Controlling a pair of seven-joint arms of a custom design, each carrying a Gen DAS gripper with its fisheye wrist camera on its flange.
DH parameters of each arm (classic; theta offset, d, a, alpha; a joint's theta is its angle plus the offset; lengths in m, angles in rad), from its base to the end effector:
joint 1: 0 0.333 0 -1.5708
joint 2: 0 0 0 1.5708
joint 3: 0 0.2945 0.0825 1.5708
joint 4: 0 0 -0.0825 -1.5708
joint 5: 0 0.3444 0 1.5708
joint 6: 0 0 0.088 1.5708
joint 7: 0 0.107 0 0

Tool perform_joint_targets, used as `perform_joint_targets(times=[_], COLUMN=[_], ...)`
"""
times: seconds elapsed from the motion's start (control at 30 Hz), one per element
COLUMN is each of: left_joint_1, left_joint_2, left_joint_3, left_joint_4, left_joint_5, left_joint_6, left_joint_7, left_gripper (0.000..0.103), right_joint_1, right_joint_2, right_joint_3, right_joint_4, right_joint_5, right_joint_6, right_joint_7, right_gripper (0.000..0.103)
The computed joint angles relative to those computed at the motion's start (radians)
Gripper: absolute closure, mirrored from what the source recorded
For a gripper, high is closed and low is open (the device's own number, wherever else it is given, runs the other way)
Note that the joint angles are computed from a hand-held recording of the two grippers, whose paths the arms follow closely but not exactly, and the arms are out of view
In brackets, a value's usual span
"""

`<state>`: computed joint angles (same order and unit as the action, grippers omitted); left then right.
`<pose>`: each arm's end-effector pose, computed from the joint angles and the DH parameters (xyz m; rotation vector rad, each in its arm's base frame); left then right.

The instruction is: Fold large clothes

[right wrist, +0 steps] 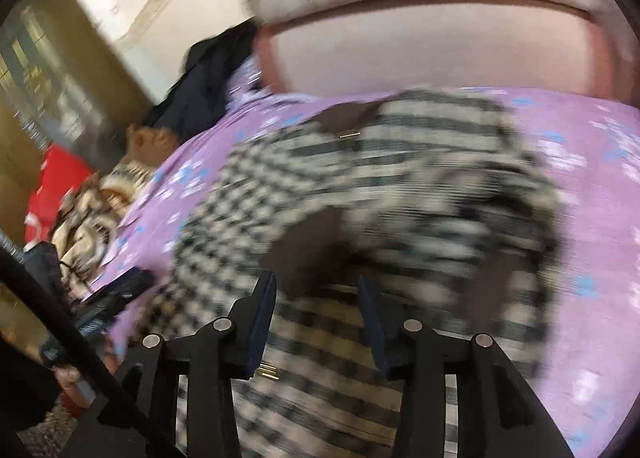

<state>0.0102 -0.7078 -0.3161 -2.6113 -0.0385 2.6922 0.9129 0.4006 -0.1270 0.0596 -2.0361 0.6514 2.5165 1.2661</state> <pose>0.3472 -0.1271 0.5495 -2.1340 1.4603 -0.9060 0.4762 0.2318 0.5597 -1.9348 1.3543 0.0190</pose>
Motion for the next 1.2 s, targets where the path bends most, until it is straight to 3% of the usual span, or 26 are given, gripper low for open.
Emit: perform_joint_targets(times=[0.07,0.13,0.23,0.37,0.43,0.47,0.5,0.57,0.7,0.83,0.97,1.07,1.17,1.2], left_joint_1=[-0.091,-0.113,-0.088,-0.01,-0.022,-0.038,-0.05,-0.06,-0.062,-0.009,0.023,0.029,0.038,0.036], left_joint_2=[0.096,0.164,0.287,0.5,0.588,0.639,0.676,0.673,0.578,0.5,0.444,0.405,0.379,0.382], left_joint_3=[0.066,0.071,0.012,-0.111,-0.114,-0.102,-0.084,-0.041,0.08,0.151,0.196,0.212,0.189,0.18], left_joint_4=[0.054,0.105,0.219,0.452,0.542,0.595,0.637,0.634,0.544,0.469,0.399,0.347,0.323,0.33], left_joint_5=[-0.084,-0.118,-0.059,0.244,0.318,0.302,0.256,0.191,-0.006,0.012,-0.055,-0.134,-0.132,-0.12], left_joint_6=[0.012,0.018,0.014,-0.104,-0.173,-0.221,-0.267,-0.234,-0.121,-0.093,-0.071,-0.029,0.005,0.004], left_joint_7=[0.05,0.067,0.062,-0.031,-0.038,0.0,0.042,0.05,0.083,-0.014,-0.024,-0.008,0.005,0.026], left_gripper=[0.018,0.018,0.018,0.018,0.039,0.074,0.086,0.092,0.092,0.092,0.088,0.059,0.05,0.041], right_joint_1=[-0.025,-0.028,-0.032,-0.027,-0.023,-0.023,-0.025,-0.026,-0.021,-0.017,-0.017,-0.014,-0.012,-0.015], right_joint_2=[-0.046,-0.059,-0.091,-0.114,-0.12,-0.123,-0.125,-0.131,-0.136,-0.114,-0.094,-0.079,-0.037,-0.016], right_joint_3=[-0.012,-0.035,-0.064,-0.075,-0.083,-0.086,-0.086,-0.084,-0.091,-0.089,-0.08,-0.069,-0.047,-0.031], right_joint_4=[-0.062,-0.091,-0.149,-0.212,-0.228,-0.236,-0.241,-0.254,-0.261,-0.233,-0.194,-0.159,-0.096,-0.071], right_joint_5=[-0.044,-0.025,0.017,0.036,0.053,0.056,0.053,0.04,0.02,0.012,0.004,0.0,-0.035,-0.075], right_joint_6=[0.028,0.029,0.019,0.04,0.043,0.045,0.05,0.067,0.084,0.08,0.073,0.092,0.099,0.113], right_joint_7=[0.035,0.031,0.008,-0.005,-0.014,-0.016,-0.015,-0.016,-0.026,-0.02,-0.014,-0.011,0.009,0.032], right_gripper=[0.057,0.057,0.057,0.057,0.057,0.057,0.057,0.057,0.057,0.057,0.057,0.057,0.057,0.057])
